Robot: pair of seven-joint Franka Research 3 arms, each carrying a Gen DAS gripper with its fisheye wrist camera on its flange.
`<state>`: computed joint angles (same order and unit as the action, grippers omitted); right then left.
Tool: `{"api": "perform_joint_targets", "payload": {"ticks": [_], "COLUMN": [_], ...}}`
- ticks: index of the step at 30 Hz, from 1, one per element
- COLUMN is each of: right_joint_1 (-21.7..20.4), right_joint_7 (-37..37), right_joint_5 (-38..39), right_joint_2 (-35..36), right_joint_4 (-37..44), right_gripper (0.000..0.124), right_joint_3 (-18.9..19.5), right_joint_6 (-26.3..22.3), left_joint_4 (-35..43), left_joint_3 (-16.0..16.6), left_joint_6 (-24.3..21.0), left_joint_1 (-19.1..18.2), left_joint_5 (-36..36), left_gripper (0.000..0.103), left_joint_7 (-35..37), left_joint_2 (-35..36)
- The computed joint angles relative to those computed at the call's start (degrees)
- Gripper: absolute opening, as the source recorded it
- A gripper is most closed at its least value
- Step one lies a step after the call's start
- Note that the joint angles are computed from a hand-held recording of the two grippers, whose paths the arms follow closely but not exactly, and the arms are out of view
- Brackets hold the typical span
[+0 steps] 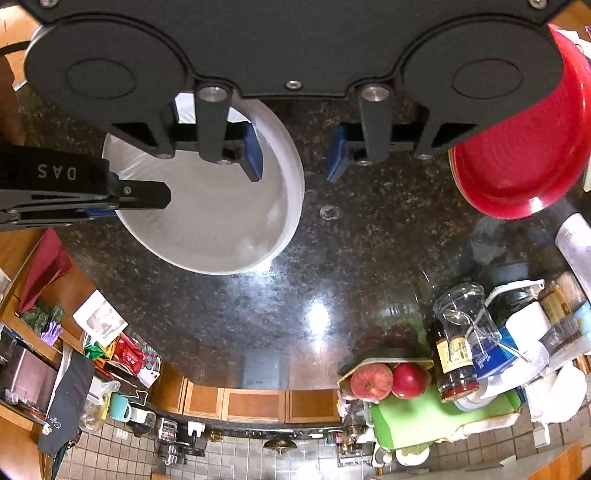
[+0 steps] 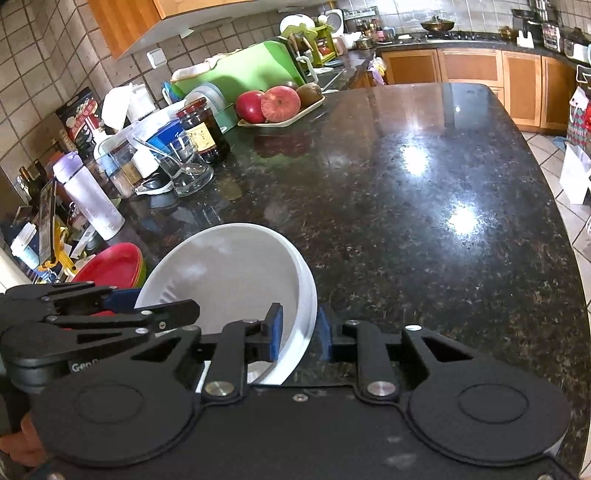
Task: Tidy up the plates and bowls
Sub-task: 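Carry the nested white bowls over the red plate stack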
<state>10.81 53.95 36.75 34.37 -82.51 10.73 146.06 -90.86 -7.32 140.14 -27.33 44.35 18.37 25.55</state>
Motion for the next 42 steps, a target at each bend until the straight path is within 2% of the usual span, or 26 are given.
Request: {"api": "perform_joint_targets", "payload": {"ticks": [5, 8, 9, 10, 18, 32, 42], "right_joint_1": [-0.56, -1.15, -1.06, -0.96, -2.14, -2.89, -2.96], "right_joint_7": [-0.95, -1.95, -2.3, -2.73, -5.84, -10.3, -12.73], "right_joint_5": [0.57, 1.83, 1.98, 2.03, 4.76, 7.79, 9.59], "right_joint_2": [-0.49, -0.64, -0.9, -1.08, -2.19, -3.59, -5.86], "right_joint_4": [-0.42, -0.39, -0.77, -1.05, -2.35, -3.85, -7.06], "right_gripper": [0.024, 0.02, 0.019, 0.019, 0.017, 0.017, 0.017], "right_joint_3": [0.31, 0.77, 0.69, 0.61, 1.15, 0.83, 0.71], "right_joint_6": [-1.03, -1.91, -1.45, -1.01, -0.93, -0.61, 1.85], "left_joint_4": [1.78, 1.89, 1.95, 2.04, 1.92, 8.58, 9.27], "left_joint_3": [-0.54, -0.82, -1.08, -1.19, -0.77, -0.05, 0.07], "left_joint_6": [-1.99, -1.35, -0.95, -0.75, 0.08, -7.04, -7.3], "left_joint_1": [0.02, 0.33, 0.54, 0.65, 0.15, -2.47, -3.41], "left_joint_5": [-2.0, -3.45, -4.29, -4.98, -6.36, -5.54, -4.34], "left_gripper": [0.047, 0.037, 0.028, 0.027, 0.026, 0.027, 0.027], "left_joint_7": [1.39, 1.93, 2.39, 2.66, 1.34, 0.94, -0.17], "left_joint_2": [1.18, 1.4, 1.51, 1.58, 1.15, 4.23, 4.55]}}
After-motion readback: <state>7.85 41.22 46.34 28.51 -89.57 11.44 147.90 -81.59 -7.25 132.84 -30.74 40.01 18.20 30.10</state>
